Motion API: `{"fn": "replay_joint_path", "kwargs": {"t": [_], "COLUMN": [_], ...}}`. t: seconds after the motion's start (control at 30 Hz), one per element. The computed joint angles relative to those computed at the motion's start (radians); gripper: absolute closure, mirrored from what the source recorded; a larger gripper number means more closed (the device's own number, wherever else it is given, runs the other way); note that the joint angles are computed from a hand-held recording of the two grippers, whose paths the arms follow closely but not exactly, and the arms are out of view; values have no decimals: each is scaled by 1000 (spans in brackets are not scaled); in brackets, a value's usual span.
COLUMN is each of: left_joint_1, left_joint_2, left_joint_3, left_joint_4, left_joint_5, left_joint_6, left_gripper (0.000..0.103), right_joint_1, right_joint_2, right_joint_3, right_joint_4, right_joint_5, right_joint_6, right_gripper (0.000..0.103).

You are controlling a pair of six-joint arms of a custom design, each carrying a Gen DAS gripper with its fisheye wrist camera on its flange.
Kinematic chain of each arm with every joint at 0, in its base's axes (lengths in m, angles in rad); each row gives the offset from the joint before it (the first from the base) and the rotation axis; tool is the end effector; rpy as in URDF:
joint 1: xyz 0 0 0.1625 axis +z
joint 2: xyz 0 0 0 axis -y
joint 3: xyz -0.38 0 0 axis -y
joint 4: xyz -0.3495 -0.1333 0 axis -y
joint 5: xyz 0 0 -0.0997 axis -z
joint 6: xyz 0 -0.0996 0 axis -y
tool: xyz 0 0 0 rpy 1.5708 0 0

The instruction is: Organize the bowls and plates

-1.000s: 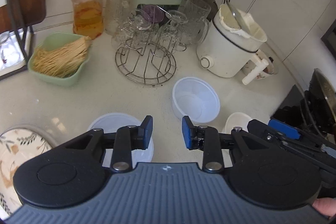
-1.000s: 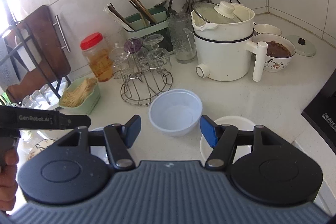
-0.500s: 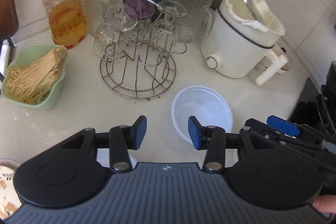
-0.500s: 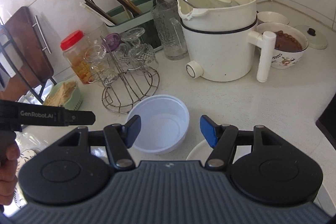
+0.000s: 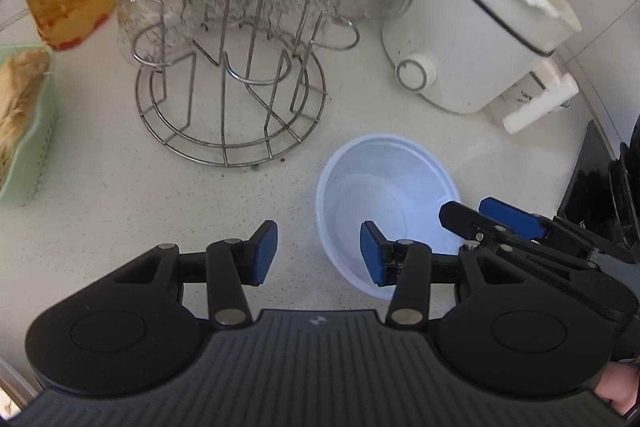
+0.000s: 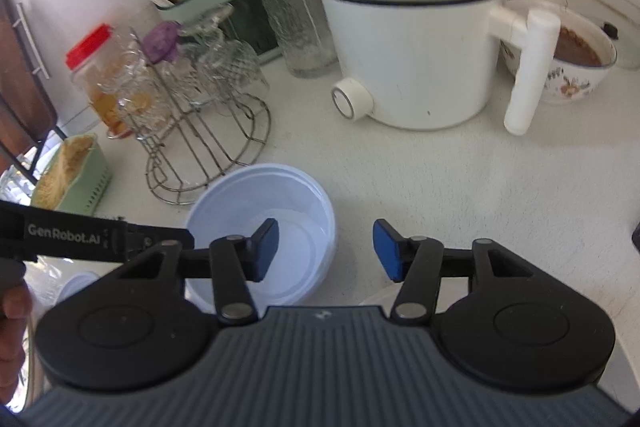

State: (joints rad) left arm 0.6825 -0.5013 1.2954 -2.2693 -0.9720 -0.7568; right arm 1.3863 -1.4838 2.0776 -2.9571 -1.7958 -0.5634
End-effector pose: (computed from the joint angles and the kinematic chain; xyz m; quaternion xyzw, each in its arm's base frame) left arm -0.4001 -0.5694 0.0044 0.0768 0.9514 -0.1849 0.2339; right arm 0.0245 -0.4744 0.3483 0.1301 -0.9084 0.3192 0.2365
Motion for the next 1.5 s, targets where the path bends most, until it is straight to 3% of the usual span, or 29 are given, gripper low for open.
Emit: {"fn": "replay_joint_path", "kwargs": {"t": [0.23,0.37,0.43,0.5,0.57,1.1,1.5], "left_joint_1": [16,14,13,13,13,-43,-107], "left_joint_2": [25,33,37,38,41,-24,-88], "left_joint_3": [-24,-34,-36,-31,-36,20,63], "left_joint_4": [-7,-4,-5,-20,-13,-10,-28], "left_joint_5": [-10,-7,-4,-1,1,43,77], "left_joint_6": [20,23,9,-1,-17,-80,-101], "left_gripper": [54,74,82,89,93,93,92], "right_joint_1": [0,0,-3,-10,-14,2,49], "right_joint_2": [27,39,44,44,41,-52,-147], "right_joint_3": [-6,-18,-25,-29,-32,-5,46], "right_joint_4": [-25,-5,15,36,59,108,78], "right_joint_5": [-19,-17,-12,4,17,72,95], "right_joint_6": [-23,-17,-12,-7,2,23,77], "right_gripper": [58,68,81,87,88,88,88]}}
